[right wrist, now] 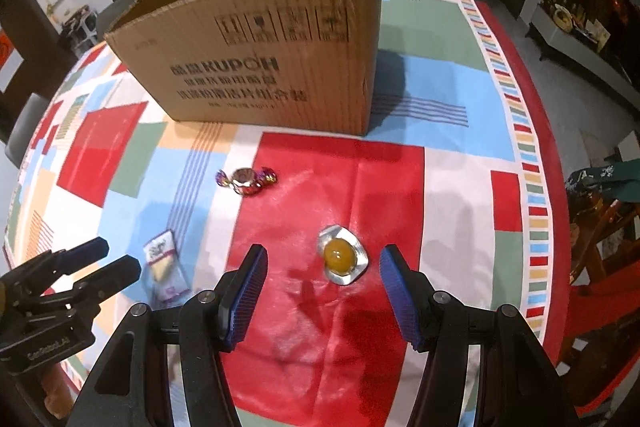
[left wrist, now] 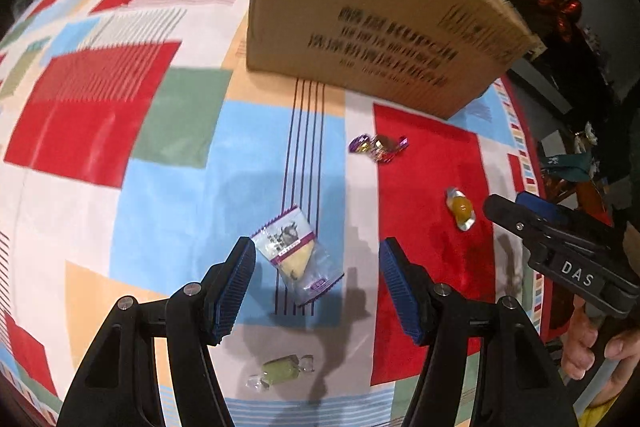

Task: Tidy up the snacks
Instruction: 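Move both tools back toward the white packet and yellow foil candy, then grasp the white-purple packet with the left tool while the right tool grasps the yellow foil candy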

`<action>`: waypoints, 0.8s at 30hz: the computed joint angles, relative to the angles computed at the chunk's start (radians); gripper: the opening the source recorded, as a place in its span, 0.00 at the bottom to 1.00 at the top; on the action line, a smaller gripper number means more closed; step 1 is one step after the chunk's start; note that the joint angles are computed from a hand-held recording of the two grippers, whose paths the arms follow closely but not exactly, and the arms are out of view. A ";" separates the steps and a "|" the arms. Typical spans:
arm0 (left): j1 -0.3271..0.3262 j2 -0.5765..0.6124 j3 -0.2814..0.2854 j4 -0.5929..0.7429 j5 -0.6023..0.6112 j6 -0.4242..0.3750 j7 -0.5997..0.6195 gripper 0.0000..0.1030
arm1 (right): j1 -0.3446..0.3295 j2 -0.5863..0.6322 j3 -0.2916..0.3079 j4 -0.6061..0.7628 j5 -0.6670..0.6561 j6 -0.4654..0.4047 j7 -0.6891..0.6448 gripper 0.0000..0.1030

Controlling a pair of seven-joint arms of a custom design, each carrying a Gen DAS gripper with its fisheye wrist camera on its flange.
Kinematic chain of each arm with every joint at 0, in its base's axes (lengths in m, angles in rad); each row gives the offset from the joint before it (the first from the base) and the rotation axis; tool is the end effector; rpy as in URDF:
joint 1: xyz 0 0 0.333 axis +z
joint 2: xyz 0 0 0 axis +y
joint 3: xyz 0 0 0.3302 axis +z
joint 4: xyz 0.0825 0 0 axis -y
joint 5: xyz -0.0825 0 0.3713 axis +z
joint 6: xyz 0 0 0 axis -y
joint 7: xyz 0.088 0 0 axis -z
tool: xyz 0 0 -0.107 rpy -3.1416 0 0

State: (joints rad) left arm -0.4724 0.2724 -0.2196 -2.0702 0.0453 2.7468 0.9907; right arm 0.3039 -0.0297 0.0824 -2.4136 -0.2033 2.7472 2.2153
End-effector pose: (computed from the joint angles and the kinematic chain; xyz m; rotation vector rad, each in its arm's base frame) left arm 0.4765 -0.3883 0.3691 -2.0088 2.2886 -0.6353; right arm 0.4670 0.1988 0.3831 -1.9009 2.0682 -0.2926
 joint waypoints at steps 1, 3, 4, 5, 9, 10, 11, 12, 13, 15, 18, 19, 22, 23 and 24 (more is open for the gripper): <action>0.001 0.011 -0.002 0.008 -0.009 -0.009 -0.004 0.61 | 0.000 0.008 -0.001 0.004 0.014 -0.006 -0.009 0.58; -0.006 0.028 0.006 0.024 -0.006 -0.033 -0.025 0.61 | -0.002 0.023 -0.004 0.010 0.042 -0.011 -0.028 0.58; -0.005 0.034 0.005 0.027 -0.012 -0.036 -0.030 0.61 | -0.003 0.029 -0.004 0.013 0.047 -0.013 -0.029 0.58; 0.000 0.039 0.001 0.029 -0.023 -0.036 -0.025 0.61 | -0.005 0.035 -0.005 0.016 0.052 -0.014 -0.034 0.58; -0.017 0.057 0.019 0.042 -0.005 -0.052 -0.065 0.61 | -0.010 0.062 -0.005 0.026 0.082 -0.016 -0.057 0.58; -0.018 0.062 0.020 0.046 -0.005 -0.057 -0.074 0.61 | -0.011 0.068 -0.005 0.028 0.084 -0.016 -0.057 0.58; -0.017 0.066 0.018 0.050 -0.008 -0.058 -0.078 0.61 | -0.013 0.073 -0.005 0.029 0.085 -0.017 -0.057 0.58; -0.012 0.071 0.012 0.052 -0.016 -0.058 -0.072 0.61 | -0.014 0.080 -0.005 0.032 0.090 -0.017 -0.061 0.58; -0.012 0.076 0.012 0.056 -0.017 -0.060 -0.070 0.61 | -0.016 0.085 -0.004 0.033 0.098 -0.016 -0.069 0.58; -0.030 0.082 0.029 0.064 0.013 -0.072 -0.094 0.61 | -0.019 0.096 -0.005 0.037 0.102 -0.015 -0.072 0.58; -0.028 0.095 0.026 0.080 0.009 -0.090 -0.110 0.61 | -0.019 0.114 -0.006 0.048 0.084 -0.023 -0.061 0.58; -0.032 0.097 0.031 0.082 0.015 -0.093 -0.123 0.61 | -0.020 0.119 -0.005 0.051 0.089 -0.024 -0.064 0.58; -0.049 0.107 0.046 0.098 0.048 -0.112 -0.164 0.61 | -0.021 0.134 -0.003 0.059 0.090 -0.029 -0.067 0.58; -0.045 0.111 0.041 0.102 0.047 -0.114 -0.161 0.61 | -0.021 0.138 -0.003 0.062 0.086 -0.029 -0.064 0.58; -0.046 0.114 0.041 0.107 0.053 -0.120 -0.163 0.61 | -0.020 0.142 -0.002 0.064 0.086 -0.031 -0.064 0.58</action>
State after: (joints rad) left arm -0.5187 0.3861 -0.1785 -1.9632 0.0979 2.6267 0.8276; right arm 0.2835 0.1125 0.0802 -2.3493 -0.1176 2.7164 2.1517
